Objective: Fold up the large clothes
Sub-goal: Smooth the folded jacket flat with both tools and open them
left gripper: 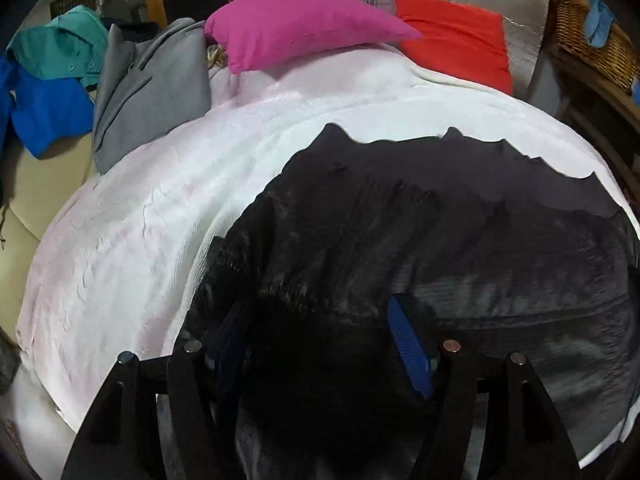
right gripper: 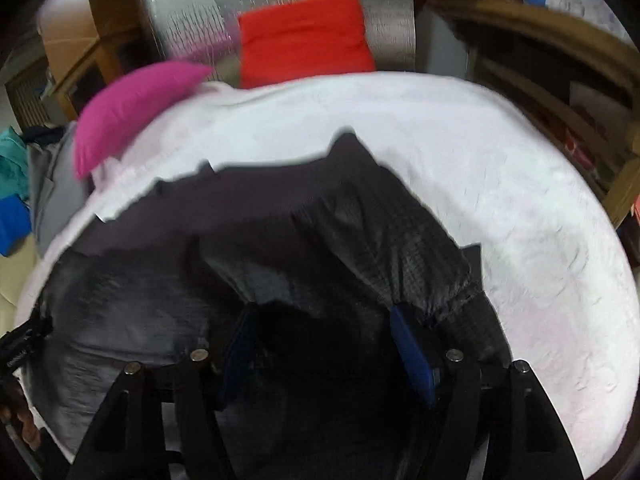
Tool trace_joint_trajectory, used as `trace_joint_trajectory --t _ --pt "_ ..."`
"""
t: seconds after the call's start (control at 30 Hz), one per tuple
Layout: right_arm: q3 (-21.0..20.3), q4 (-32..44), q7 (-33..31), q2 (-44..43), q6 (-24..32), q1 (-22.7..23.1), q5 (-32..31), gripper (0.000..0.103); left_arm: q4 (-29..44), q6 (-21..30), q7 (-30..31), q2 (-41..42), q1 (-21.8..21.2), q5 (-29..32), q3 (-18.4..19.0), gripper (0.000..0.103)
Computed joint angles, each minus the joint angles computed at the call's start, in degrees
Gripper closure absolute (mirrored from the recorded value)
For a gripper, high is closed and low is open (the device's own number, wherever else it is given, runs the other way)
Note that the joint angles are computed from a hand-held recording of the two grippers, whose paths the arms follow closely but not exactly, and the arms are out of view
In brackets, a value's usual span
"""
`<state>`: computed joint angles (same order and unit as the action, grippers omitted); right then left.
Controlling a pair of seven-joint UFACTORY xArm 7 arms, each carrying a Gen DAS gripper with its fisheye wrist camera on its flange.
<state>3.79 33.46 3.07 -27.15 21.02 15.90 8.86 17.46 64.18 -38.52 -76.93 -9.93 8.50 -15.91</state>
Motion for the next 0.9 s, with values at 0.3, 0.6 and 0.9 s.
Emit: trace_joint_trajectory --t 0.3,0.6,0.9 --pt "0.84 -0.53 1.51 3.31 -5.0 -0.7 -0.66 0.027 -2.44 -3.47 0.99 0.19 0.4 0.8 1.28 0.028" --pt "0.67 -0.13 4.89 -2.81 0.58 0.87 -0.08 0.026 1.64 1.89 1.17 0.33 0.42 -1.54 2.9 0.027" --pt "3.64 -6.27 7.89 -23.05 8.82 6.59 1.74 0.0 6.64 12.25 -1.28 -10.06 -4.63 -6.64 -4.81 0.022"
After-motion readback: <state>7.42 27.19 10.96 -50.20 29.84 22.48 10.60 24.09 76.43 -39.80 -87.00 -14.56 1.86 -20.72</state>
